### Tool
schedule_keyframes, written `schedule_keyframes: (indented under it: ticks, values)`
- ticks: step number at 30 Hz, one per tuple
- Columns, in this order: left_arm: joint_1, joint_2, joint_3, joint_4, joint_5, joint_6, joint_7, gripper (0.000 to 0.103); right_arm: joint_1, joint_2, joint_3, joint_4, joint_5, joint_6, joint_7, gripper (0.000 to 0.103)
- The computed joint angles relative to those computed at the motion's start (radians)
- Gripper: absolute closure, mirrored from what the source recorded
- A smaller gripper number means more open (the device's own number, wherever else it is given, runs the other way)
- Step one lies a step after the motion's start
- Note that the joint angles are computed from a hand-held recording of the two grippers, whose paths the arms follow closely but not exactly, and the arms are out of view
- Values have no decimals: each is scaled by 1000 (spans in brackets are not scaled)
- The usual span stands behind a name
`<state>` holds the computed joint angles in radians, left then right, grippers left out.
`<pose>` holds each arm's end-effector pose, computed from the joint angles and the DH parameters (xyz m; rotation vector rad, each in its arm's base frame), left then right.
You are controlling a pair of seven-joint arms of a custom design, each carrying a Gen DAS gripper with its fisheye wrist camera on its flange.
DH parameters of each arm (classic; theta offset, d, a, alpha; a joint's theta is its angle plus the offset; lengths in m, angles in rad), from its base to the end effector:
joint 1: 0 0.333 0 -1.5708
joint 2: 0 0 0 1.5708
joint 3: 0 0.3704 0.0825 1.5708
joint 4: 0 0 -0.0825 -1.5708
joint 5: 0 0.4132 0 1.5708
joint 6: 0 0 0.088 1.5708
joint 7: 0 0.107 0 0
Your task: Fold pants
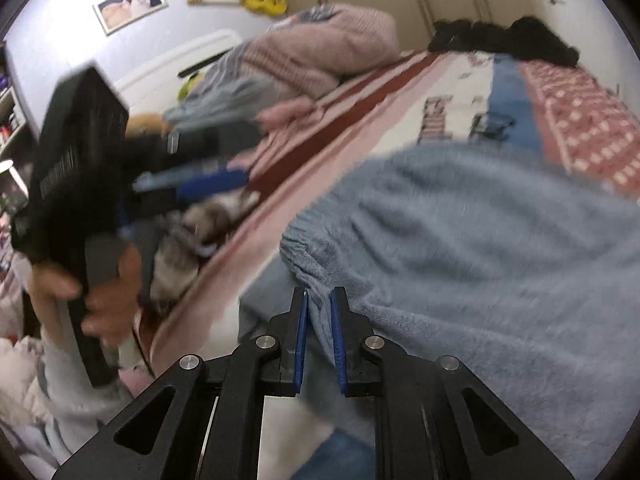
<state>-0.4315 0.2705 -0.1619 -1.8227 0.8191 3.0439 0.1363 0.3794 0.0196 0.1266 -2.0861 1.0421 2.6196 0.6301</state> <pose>0.5585 -0.4298 0.5261 -1.9272 1.7584 -1.3670 0.5440 0.2783 0.5024 -2.0478 1.0200 0.0081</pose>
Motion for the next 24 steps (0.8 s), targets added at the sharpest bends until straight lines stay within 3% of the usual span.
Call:
schedule_keyframes:
  ticks: [3,7,9,12,14,15,17,20,24]
  values:
    - [18,18,-35,13,-47,-20,60,18,-3,-5,-2,-11,18,-16,-32,93]
    - [25,47,-62,43,-103,-47,141,18,-15,-35,-15,-15,16,-82,-26,69]
    - [24,63,-72,60,-129,-66,183,19,-18,-84,-21,-49,37,-58,-51,65]
    - [28,89,-100,87,-180,-109,263,37,-30,-150,-48,-92,82,-28,-67,56]
    - [24,103,-109,103,-207,-136,306,58,-47,-186,-66,-119,88,25,-50,52]
    - [4,105,-94,113,-201,-173,306,75,-60,-202,-72,-135,70,69,-26,51]
    - [-29,105,-72,125,-179,-244,304,79,-85,-211,-82,-151,20,119,37,49]
    - [-52,64,-48,79,-136,-253,251,80,-108,-211,-113,-165,9,130,79,49]
    - [-65,18,-48,40,-79,-326,216,80,-125,-192,-133,-165,25,127,90,49]
